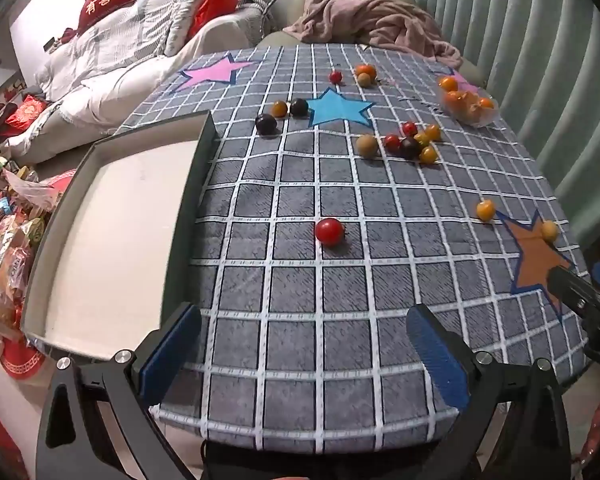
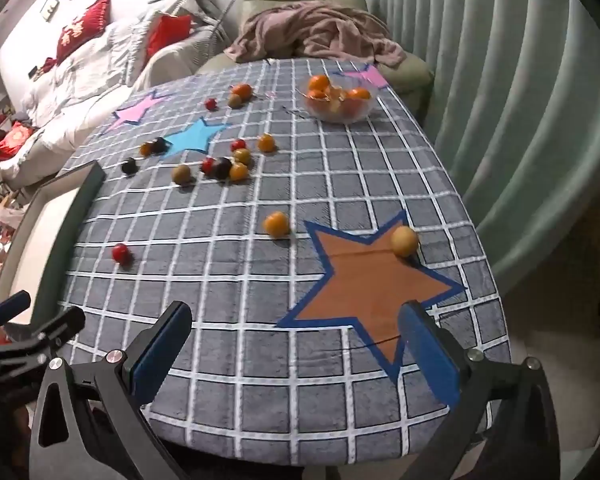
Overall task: Organize fruits
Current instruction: 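Move both tools toward the loose cherry tomatoes on the tablecloth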
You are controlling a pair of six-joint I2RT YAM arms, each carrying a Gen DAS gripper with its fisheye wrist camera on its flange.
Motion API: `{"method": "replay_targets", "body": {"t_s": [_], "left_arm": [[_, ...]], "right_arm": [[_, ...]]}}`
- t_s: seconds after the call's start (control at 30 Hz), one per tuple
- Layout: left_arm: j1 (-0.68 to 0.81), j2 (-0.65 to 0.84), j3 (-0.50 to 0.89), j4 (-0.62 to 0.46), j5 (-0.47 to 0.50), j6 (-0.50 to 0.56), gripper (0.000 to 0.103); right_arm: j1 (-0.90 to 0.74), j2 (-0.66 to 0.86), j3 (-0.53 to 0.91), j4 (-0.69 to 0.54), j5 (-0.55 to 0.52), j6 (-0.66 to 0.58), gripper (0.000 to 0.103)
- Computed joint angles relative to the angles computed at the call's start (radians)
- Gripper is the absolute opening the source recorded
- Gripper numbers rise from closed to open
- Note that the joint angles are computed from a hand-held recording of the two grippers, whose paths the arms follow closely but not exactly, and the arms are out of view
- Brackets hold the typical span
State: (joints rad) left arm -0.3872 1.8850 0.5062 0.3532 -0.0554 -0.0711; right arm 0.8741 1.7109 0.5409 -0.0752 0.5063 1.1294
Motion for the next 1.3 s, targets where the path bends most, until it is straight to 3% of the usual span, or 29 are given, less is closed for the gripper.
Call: {"method": "replay_targets", "body": {"t_s": [0.4, 0.83, 1.3], "left_arm": [[-0.019, 0.148, 0.159, -0.073, -0.029, -0.006, 0.103], [-0.037, 0.228, 0.227, -0.09, -0.047, -0.025, 0.103], [-0.037, 0.247, 0.226, -0.04, -0.054, -0.023, 0.103]], "right_arm": [[-0.119, 0.099, -0.02, 0.166, -0.094, -0.093, 0.103], [-0.162, 0.124, -0.06, 0.227, -0.119, -0.1, 0.103], [-0.17, 0.12, -0.071, 0.242, -0.118, -0.103, 0.103]]}}
